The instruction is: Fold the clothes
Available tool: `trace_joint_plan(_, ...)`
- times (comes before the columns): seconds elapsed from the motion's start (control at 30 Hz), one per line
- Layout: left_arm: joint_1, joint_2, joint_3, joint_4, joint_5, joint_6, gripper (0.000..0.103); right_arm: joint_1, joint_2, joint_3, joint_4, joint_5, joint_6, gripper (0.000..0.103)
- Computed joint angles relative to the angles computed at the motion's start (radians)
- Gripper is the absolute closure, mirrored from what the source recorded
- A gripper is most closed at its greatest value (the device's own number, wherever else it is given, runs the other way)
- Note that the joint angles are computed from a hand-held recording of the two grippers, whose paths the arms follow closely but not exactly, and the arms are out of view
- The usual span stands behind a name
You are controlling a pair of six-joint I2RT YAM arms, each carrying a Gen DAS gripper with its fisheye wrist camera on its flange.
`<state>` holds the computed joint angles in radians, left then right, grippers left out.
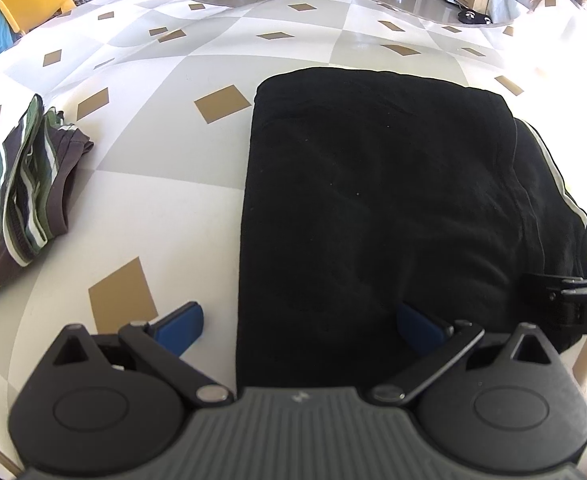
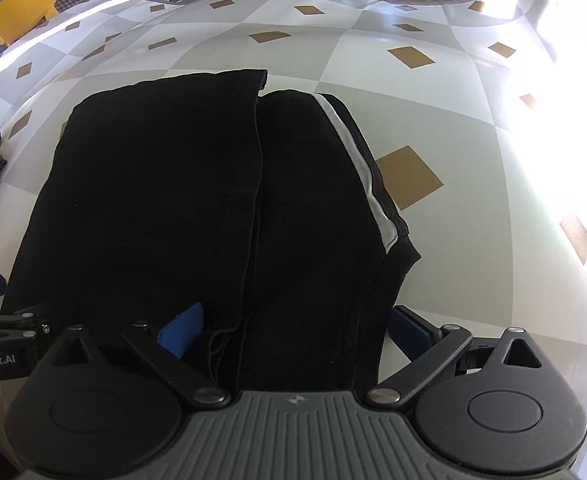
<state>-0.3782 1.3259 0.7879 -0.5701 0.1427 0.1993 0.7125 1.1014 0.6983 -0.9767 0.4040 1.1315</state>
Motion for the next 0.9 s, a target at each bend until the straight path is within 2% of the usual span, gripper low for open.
trace_joint_plan(0.13,0.046,0.053,0.056,-0.027,0.074,0.036,0.000,-0.063,-0.082,-0.023,0.013,-0.058,-0.109,0.010)
trace_joint_plan(0.3,0.120,0.170,0.195,-0.111,0.218,0.081,0.000,-0.251,-0.241,-0.062,0.008,-0.178,-0.282,0.018)
trace_joint_plan(0.43,0.124,0.240,0.282,-0.139,0.244,0.137,0.000,-0.434,-0.371,-0.093,-0.022,-0.258,-0.391,0.019)
trace_joint_plan(0.57,0.128,0.328,0.371,-0.173,0.268,0.137,0.000,-0.606,-0.462,-0.129,-0.032,-0.382,-0.468,0.020)
trace_joint_plan(0.73,0.143,0.418,0.444,-0.167,0.295,0.098,0.000,-0.637,-0.506,-0.146,-0.031,-0.413,-0.503,0.020)
trace_joint_plan(0.83,0.150,0.450,0.472,-0.163,0.327,0.096,0.000,-0.719,-0.508,-0.157,0.002,-0.475,-0.573,0.020)
trace_joint_plan(0.9,0.152,0.468,0.486,-0.157,0.345,0.094,0.000,-0.696,-0.483,-0.160,0.040,-0.477,-0.574,0.020)
